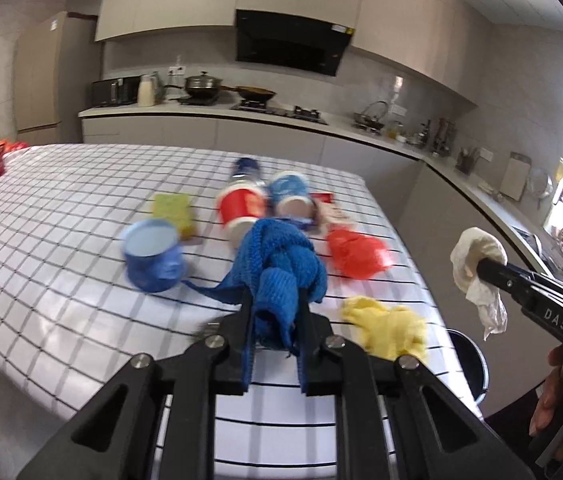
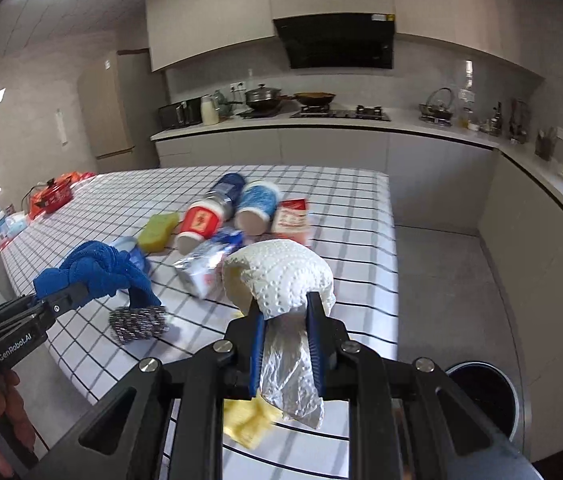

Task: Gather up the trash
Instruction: 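Carry the blue cloth and white tissue in both tools over the black bin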

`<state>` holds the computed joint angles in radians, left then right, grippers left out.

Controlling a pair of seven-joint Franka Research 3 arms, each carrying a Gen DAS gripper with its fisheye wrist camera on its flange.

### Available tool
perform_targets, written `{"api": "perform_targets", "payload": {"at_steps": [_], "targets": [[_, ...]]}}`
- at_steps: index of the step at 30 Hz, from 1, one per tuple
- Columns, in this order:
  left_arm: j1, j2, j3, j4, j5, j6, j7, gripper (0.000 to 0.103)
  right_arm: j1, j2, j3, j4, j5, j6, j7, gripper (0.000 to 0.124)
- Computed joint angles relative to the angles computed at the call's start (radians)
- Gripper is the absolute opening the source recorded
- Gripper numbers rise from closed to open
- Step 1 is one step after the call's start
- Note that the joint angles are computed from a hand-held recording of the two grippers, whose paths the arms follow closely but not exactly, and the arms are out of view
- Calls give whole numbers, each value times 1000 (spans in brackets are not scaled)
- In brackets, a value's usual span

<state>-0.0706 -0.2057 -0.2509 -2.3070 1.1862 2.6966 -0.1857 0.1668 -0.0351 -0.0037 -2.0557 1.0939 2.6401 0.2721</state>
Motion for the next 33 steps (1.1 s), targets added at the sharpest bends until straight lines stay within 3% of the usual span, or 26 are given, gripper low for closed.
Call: {"api": "perform_targets", "payload": {"at_steps": [7, 18, 26, 33], "targets": [[-63, 137, -18, 153, 12, -14, 17, 17, -61, 7, -45, 28, -6, -30, -4, 21], [-226, 362, 23, 417, -23, -49, 125, 17, -190, 59, -96, 104, -19, -99, -17, 21], [-348, 579, 65, 659, -137, -66, 268, 17, -311, 180, -111, 225, -58, -185, -31, 21], [-440, 778, 103, 896, -278, -123, 391, 17, -416, 336, -83, 386, -113, -277, -40, 21]]}}
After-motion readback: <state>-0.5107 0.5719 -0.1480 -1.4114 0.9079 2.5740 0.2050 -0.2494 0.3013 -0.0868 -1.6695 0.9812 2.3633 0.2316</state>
